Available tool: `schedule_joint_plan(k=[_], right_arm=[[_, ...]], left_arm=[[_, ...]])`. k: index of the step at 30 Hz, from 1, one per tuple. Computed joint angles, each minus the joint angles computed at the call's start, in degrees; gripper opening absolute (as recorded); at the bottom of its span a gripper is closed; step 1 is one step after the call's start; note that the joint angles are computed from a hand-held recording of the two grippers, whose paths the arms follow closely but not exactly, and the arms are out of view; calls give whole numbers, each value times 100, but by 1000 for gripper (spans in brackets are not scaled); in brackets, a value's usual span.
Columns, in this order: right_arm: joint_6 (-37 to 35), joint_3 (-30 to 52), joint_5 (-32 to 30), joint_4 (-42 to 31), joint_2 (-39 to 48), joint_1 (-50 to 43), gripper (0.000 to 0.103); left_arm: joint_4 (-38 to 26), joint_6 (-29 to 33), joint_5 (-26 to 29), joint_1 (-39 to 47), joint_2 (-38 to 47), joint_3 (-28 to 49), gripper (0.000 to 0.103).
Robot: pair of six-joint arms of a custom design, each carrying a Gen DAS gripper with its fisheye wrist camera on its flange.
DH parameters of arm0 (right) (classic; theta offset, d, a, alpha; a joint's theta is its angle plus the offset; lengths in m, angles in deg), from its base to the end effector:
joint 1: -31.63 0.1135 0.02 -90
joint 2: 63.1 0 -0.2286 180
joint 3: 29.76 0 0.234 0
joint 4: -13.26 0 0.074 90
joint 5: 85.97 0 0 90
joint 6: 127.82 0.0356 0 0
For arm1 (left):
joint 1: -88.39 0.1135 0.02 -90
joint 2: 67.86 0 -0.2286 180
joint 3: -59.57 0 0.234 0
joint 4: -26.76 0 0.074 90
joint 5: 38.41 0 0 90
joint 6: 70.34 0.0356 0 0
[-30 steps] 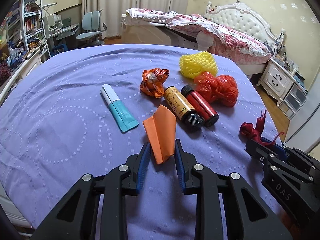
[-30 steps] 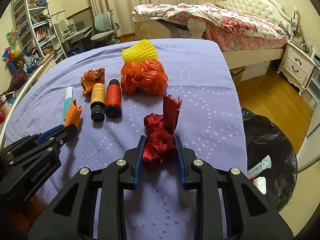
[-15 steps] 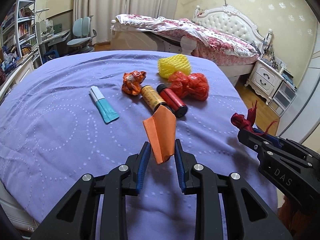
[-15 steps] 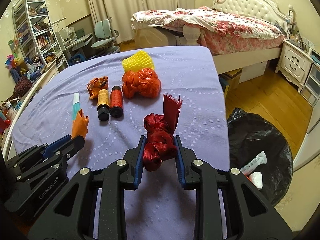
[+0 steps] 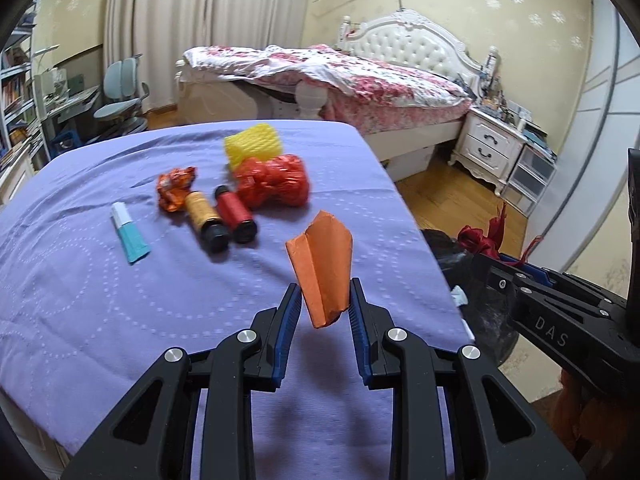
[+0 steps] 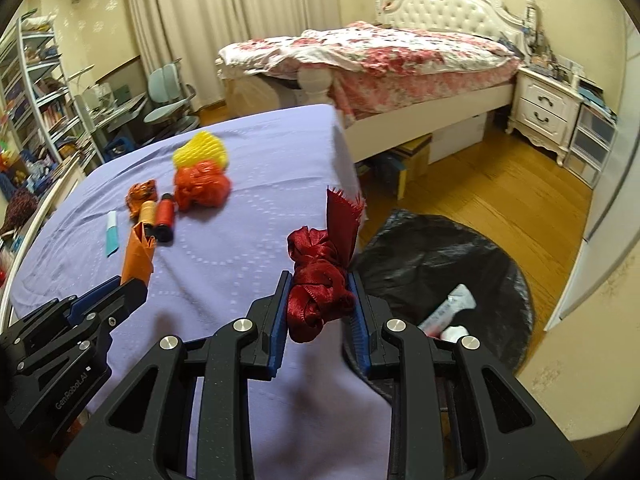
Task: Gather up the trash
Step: 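Carry the red bag and orange paper over the black bin and release both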
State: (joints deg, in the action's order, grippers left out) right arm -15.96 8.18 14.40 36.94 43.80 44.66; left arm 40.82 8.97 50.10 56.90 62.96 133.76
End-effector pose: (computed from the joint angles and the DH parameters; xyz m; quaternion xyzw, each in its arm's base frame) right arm 0.2423 0.0495 0.0364 0.1052 0.9156 0.0338 0.3865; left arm 0.3235 -0.1971 0.0169 0.1601 0.9014 -0.1336 0.3795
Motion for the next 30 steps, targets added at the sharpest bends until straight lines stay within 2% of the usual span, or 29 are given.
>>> schedule_joint_plan(k=[11,22,30], right_arm=[[-480,-693,-227,637,-140,-1253,27],[-795,-665,-789,1110,383,-2168,27],[-848,-452,-960,1089,631,-2447,27]], left_arm=[[-490,39,-256,-809,429,986,28],[-1252,84,-444,-1198,1197,2384,28],[-1661,77,-579,-1320,1627,3093,28]])
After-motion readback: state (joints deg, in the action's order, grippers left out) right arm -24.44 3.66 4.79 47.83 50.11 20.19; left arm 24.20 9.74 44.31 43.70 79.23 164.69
